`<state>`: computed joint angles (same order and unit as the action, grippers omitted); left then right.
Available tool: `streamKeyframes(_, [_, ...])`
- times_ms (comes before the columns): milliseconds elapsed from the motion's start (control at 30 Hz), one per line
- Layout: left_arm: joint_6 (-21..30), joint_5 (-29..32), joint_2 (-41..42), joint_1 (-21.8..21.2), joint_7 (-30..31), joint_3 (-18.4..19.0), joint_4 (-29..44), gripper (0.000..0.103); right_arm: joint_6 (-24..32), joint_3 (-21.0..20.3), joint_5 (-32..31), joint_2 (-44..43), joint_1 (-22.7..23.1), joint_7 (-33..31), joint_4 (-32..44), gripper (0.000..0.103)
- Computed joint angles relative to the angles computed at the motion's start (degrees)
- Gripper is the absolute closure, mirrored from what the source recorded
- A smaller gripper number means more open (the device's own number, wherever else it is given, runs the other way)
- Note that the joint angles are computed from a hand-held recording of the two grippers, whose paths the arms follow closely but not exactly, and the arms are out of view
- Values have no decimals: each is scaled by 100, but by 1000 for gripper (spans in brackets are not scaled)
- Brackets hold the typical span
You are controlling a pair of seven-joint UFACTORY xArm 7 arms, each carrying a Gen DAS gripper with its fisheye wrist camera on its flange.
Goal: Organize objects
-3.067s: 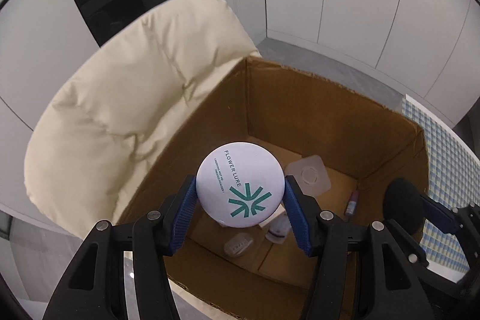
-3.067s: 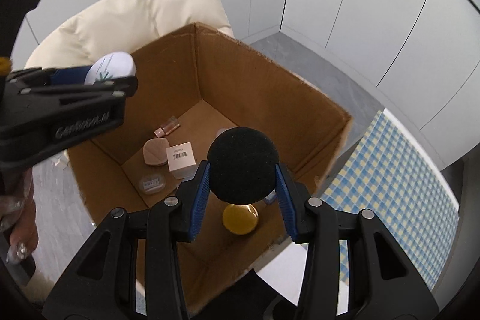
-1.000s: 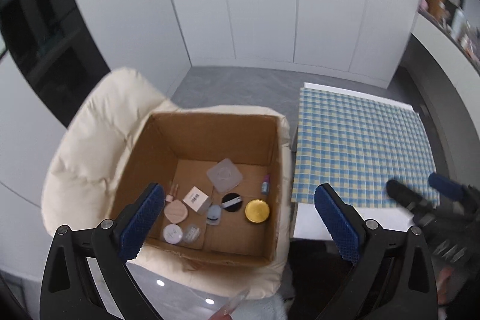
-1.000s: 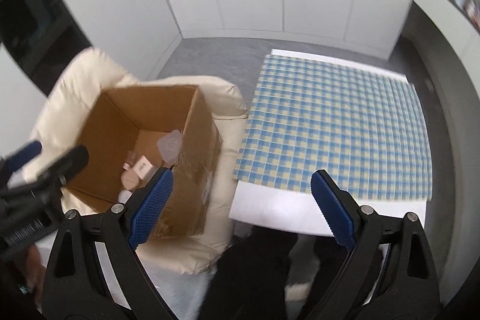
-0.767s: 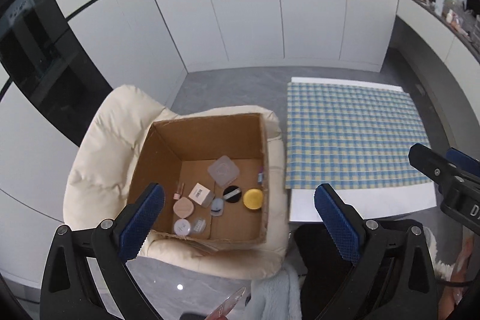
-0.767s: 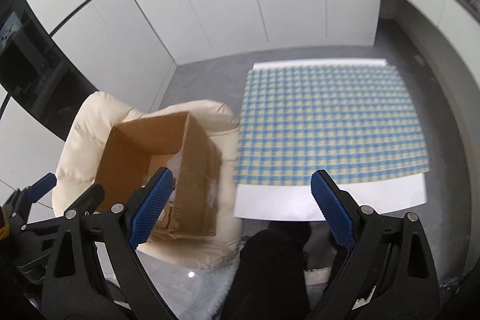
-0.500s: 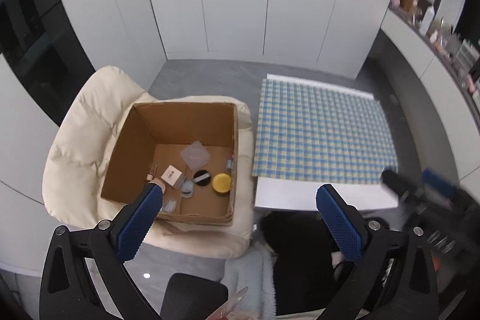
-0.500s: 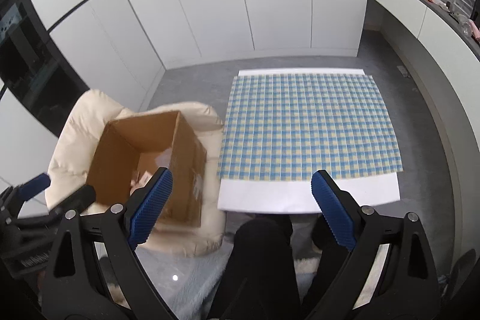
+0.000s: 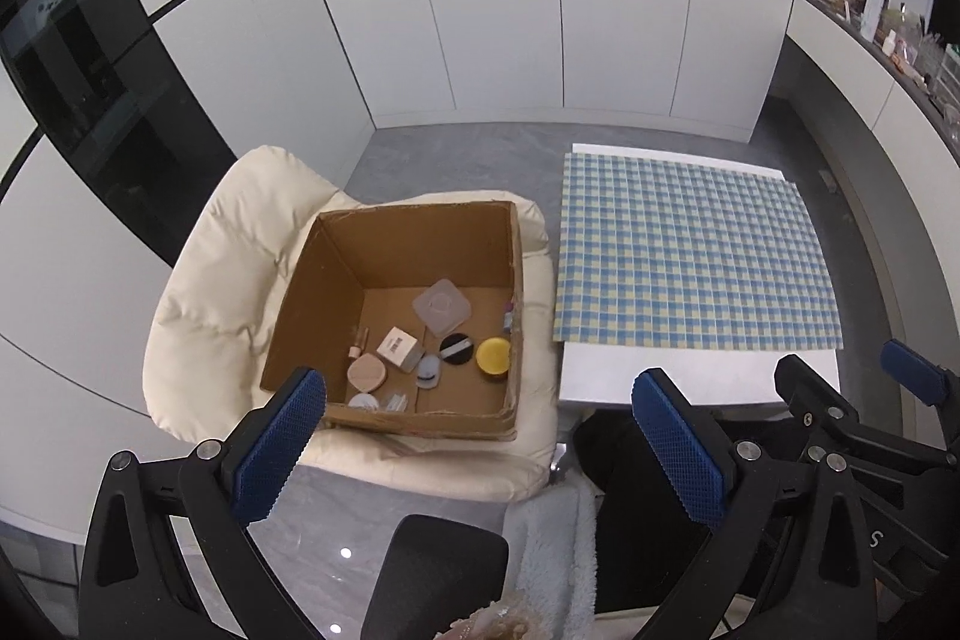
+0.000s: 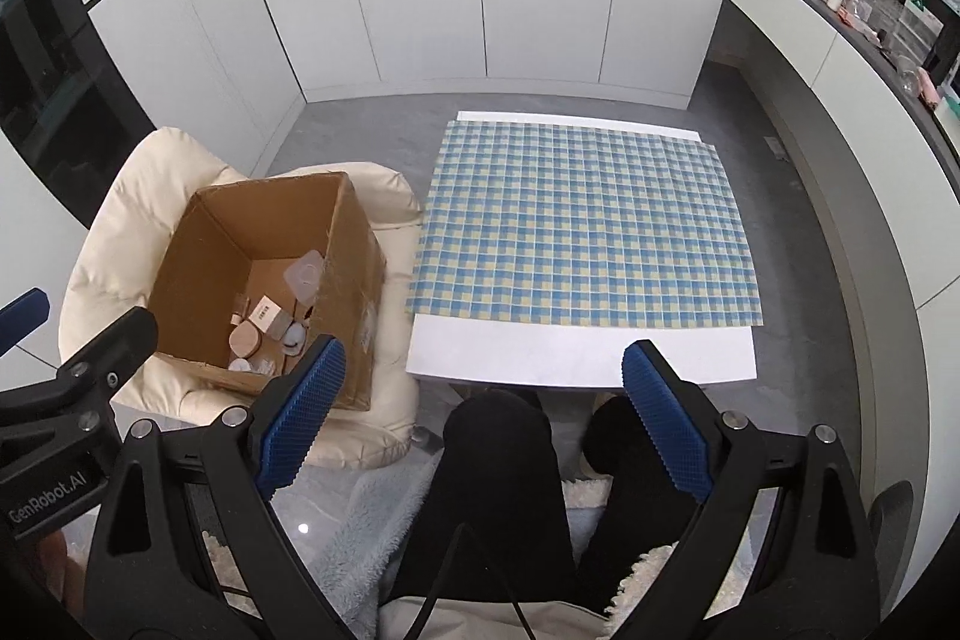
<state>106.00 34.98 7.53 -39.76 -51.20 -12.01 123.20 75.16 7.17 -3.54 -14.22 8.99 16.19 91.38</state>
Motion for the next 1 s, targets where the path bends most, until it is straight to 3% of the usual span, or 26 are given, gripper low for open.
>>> streamKeyframes(300, [-40, -272, -25, 108, -130, 2, -104, 1, 70, -50, 106, -54, -27, -61, -50, 8])
streamKeyframes(1000, [25, -286, 112, 9, -117, 64, 25, 1, 130, -104, 208, -36, -82, -122, -59, 8])
